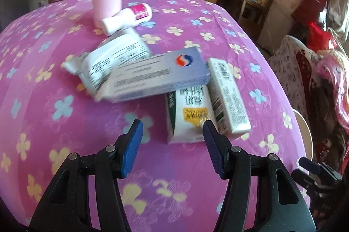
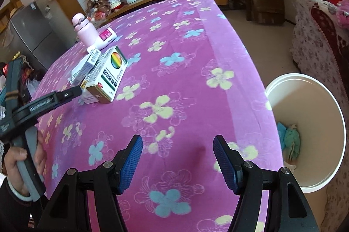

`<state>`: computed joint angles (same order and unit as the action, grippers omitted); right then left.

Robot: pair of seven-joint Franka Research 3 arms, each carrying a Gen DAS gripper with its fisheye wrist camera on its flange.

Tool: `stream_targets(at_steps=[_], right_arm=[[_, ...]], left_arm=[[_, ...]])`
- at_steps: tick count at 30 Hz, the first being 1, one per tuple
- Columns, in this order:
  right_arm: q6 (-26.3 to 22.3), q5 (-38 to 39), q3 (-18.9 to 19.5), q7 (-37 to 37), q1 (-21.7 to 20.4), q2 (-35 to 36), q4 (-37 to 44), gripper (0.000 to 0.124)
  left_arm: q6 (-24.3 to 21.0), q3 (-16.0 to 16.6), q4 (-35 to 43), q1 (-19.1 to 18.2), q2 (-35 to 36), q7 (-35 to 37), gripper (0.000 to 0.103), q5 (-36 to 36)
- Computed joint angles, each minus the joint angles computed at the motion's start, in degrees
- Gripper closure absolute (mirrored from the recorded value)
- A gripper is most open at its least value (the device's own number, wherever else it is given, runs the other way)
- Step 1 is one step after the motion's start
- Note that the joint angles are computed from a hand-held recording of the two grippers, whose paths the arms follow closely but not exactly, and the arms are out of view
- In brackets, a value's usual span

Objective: Collect trash
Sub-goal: 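Grasp the white milk carton with the left tool while the right tool grasps the watermelon frost box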

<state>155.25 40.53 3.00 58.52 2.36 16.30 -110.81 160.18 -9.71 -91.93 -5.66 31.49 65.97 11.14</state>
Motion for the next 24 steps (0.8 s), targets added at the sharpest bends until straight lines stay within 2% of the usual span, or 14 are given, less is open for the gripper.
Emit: stream_targets(at_steps=[1, 3, 10, 11, 13, 19, 24], right_arm=[[-0.15, -0.16, 0.00, 0.09, 0.05, -0.02, 0.06, 0.059], [-0.27, -0.17, 0.00, 0.09, 0.03, -0.07, 0.16, 0.059], [-0.54, -0.55, -0.17, 0.65, 0.06, 0.28, 0.89, 0.058], [-0.75, -0.62, -0.15, 0.73, 0.03, 0.37, 1.04, 0.058], [-1.23, -0.68, -0.03, 0.78, 0.00, 0.70, 1.56, 0.058], [-1.97, -0.85, 0.70, 0.88, 0.42, 2.08, 4.28, 0.058], [-2.69, -2.73, 1.01, 3.34, 2.11, 6.02, 10.36, 0.057]], left_arm=[[-0.67, 0.94, 1.54, -1.07, 0.86, -0.64, 0.040, 1.06], [-1.79, 1.56, 4.38, -1.89, 2.50, -1.21, 0.039, 1.97], [-10.32, -0.12, 15.70, -1.98, 9.37, 1.95, 0.039, 0.07], [-10.68, -0.19, 15.99, -1.85, 9.68, 2.01, 0.043, -0.40], [-8.82, -1.80, 13.54, 0.05, 8.79, 3.11, 0.050, -2.84], [-4.15, -3.15, -0.65, 2.97, 0.01, 7.12, 0.051, -4.92], [-0.19, -4.07, -14.15, 5.05, -8.83, 10.36, 0.051, -6.91]])
